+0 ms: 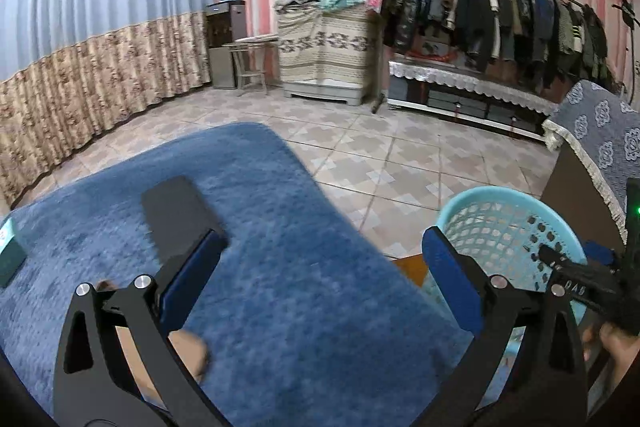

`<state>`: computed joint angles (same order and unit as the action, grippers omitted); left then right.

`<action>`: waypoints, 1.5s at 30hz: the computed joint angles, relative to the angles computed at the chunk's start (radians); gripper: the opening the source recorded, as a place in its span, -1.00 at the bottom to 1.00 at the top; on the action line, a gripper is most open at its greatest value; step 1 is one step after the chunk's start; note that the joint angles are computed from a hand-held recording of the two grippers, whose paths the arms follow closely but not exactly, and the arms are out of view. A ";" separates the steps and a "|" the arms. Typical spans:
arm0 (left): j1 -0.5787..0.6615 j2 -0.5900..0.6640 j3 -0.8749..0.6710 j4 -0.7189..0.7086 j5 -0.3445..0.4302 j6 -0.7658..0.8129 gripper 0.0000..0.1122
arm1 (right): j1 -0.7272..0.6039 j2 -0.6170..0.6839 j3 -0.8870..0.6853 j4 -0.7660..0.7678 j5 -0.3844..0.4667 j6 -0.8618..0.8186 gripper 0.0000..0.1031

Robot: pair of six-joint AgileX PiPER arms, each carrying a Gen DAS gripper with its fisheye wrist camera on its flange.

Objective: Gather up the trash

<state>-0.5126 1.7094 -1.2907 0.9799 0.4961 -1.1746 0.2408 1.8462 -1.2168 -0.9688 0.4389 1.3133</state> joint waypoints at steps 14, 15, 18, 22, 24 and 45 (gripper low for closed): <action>0.084 -0.393 0.368 0.145 0.037 -0.188 0.74 | 0.258 -0.184 0.041 -0.198 0.090 0.104 0.91; 0.093 -0.424 0.387 0.102 0.035 -0.140 0.74 | 0.283 -0.196 0.044 -0.213 0.094 0.114 0.91; 0.093 -0.483 0.437 0.113 0.080 -0.131 0.74 | 0.389 -0.224 0.079 -0.321 0.118 0.231 0.91; 0.066 -0.556 0.516 0.113 0.165 -0.121 0.74 | 0.498 -0.242 0.126 -0.407 0.089 0.375 0.91; 0.063 -0.598 0.559 0.124 0.195 -0.142 0.74 | 0.528 -0.248 0.146 -0.445 0.076 0.448 0.91; -0.140 -0.984 0.869 0.224 0.453 -0.331 0.74 | 0.839 -0.186 0.276 -0.662 0.269 0.746 0.91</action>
<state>-0.6530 0.7256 -0.4215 1.2034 0.9488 -1.5059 1.0803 1.6603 -0.9406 -1.6312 0.7076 2.0597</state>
